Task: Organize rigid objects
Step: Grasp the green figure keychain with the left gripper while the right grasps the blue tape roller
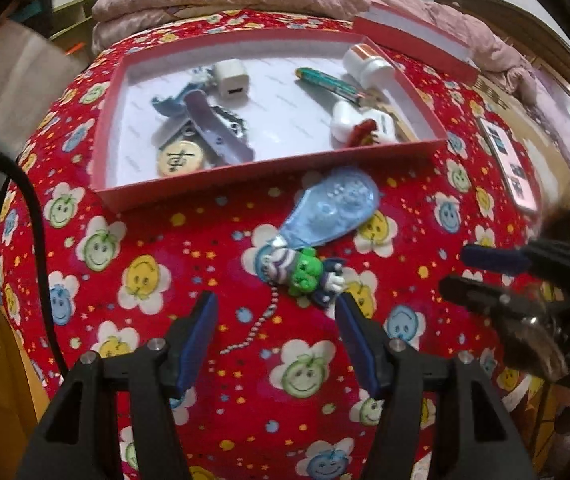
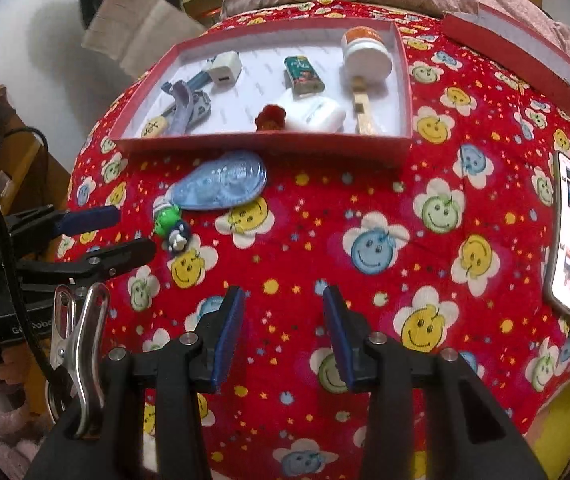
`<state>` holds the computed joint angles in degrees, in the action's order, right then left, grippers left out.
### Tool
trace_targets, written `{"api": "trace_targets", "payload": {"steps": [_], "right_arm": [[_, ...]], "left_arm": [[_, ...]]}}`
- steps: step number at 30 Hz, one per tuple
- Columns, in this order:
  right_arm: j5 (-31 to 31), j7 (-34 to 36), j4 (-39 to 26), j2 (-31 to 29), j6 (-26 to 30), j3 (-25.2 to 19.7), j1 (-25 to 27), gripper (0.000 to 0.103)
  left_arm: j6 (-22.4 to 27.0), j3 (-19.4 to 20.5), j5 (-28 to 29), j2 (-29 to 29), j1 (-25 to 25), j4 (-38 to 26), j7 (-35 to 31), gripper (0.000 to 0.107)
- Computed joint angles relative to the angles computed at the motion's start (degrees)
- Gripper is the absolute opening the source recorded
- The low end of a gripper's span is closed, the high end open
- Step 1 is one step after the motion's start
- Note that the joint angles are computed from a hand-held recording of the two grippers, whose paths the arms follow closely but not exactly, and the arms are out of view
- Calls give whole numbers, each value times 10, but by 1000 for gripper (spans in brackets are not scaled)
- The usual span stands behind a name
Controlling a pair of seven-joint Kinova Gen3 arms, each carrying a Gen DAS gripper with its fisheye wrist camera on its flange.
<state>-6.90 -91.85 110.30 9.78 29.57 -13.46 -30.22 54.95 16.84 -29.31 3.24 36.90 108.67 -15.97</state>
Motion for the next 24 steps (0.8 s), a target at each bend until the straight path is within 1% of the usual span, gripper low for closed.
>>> {"api": "trace_targets", "payload": {"steps": [6,9,12,16,19,24], "right_arm": [[2,2,5,6,4,3,2,42],[8,-5,4,11,8,6,1,42],[-8,11,9,13,2,0,12,42],[-13,21,8,13,6,-1,14,45],[-2,12,6,14,9,4,6,45],[22,-17,0,18,12,10,-10,45]], "left_arm": [[-10,-5,-21,22,7,-8,-4,64],[-9,-11,-31,35,15,-13,-8,64],[1,-16,-45,49,27,-19,-9,64],[6,-24,-66,59,43,-21,3,64],[-10,-28,-63,55,42,-16,-4,51],[-6,-28,-52,50,40,-15,-11,51]]}}
